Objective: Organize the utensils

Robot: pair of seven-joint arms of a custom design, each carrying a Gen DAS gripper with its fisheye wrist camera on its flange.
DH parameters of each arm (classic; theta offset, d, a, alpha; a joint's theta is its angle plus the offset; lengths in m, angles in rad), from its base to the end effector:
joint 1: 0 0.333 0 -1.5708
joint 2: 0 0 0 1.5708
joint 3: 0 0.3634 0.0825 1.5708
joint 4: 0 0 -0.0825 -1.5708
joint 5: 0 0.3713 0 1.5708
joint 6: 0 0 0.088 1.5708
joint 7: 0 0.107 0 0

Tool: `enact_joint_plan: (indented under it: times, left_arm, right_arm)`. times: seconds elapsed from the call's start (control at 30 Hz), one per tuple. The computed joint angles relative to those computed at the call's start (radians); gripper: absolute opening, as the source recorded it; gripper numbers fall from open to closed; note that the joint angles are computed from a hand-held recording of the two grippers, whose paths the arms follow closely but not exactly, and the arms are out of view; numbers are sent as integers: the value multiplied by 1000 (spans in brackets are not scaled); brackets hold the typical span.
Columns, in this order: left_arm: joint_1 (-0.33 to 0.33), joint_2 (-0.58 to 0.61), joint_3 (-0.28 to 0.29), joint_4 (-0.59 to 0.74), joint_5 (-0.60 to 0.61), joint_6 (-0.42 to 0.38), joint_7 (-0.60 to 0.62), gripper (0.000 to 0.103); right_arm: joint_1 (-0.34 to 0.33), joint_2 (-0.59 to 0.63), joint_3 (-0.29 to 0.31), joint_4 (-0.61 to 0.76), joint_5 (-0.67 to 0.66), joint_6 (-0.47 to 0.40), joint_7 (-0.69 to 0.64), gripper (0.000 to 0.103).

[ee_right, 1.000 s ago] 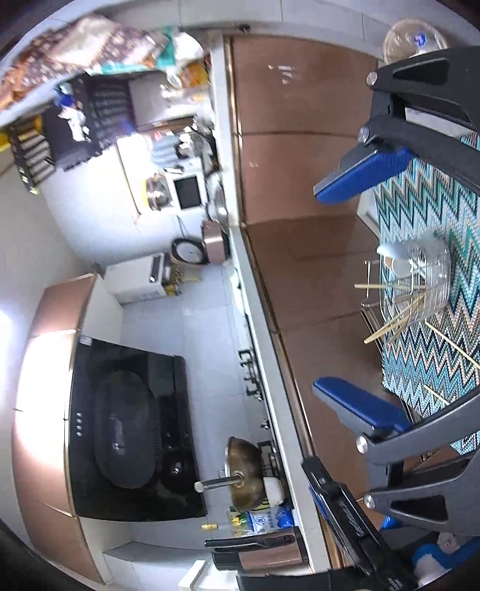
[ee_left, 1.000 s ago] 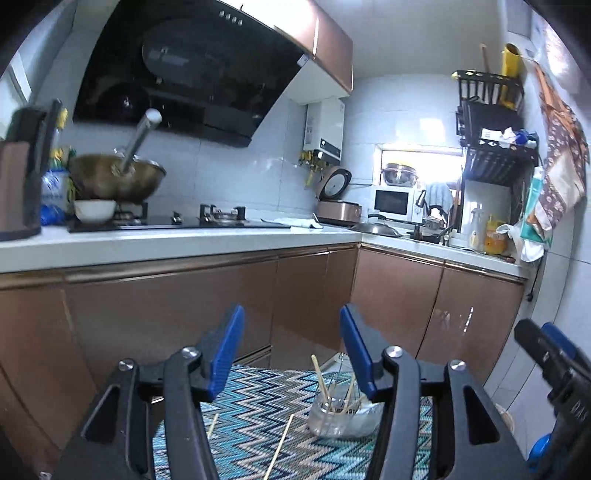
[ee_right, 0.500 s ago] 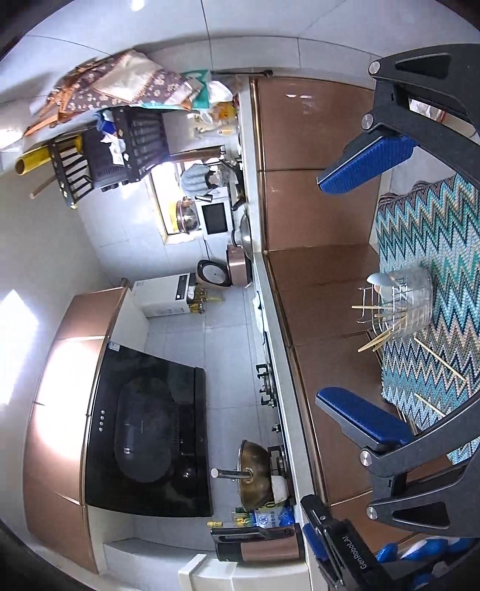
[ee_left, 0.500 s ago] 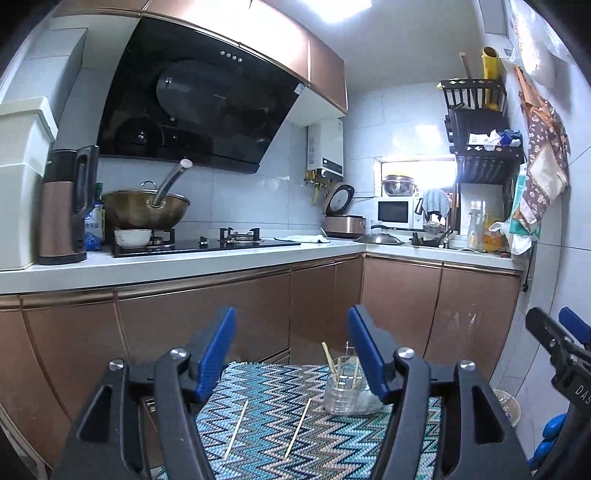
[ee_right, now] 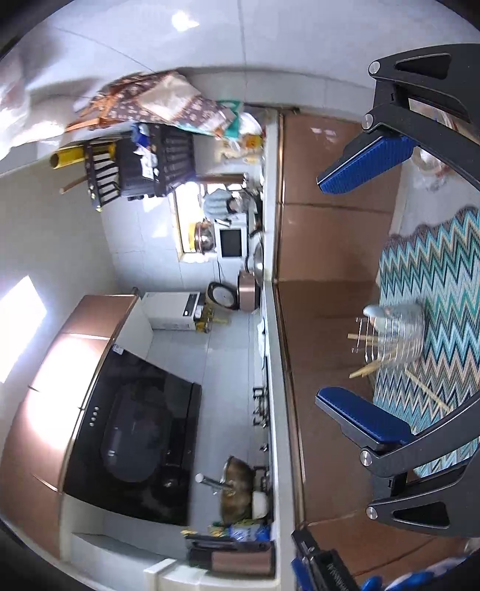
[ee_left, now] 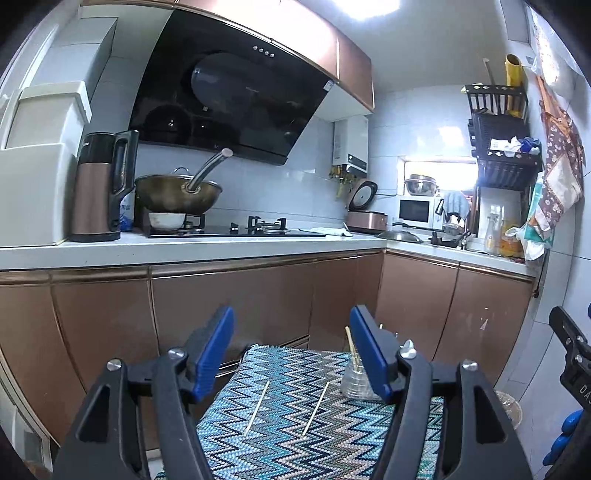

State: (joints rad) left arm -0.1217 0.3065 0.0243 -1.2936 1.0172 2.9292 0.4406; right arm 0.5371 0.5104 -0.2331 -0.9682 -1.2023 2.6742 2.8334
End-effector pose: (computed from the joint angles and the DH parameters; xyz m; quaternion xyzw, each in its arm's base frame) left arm 0.6770 -0.1243 0.7556 -0.5779 0.4848 -0.4655 0.4629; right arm 0.6749 0.3138 0.7522 -0.4867 0.5231 -0.5284 0.4586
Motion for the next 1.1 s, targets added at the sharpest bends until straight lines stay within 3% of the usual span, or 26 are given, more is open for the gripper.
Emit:
enact_joint_plan:
  times: [0.47, 1.1]
  left_arm:
    - [19, -32, -1, -52, 57, -25, -88, 64]
    - [20, -58, -11, -83, 130, -92, -180, 64]
  right_arm:
    - [39, -7, -5, -11, -47, -113, -9, 103]
    - [47, -37, 14, -51, -110, -181, 22, 103]
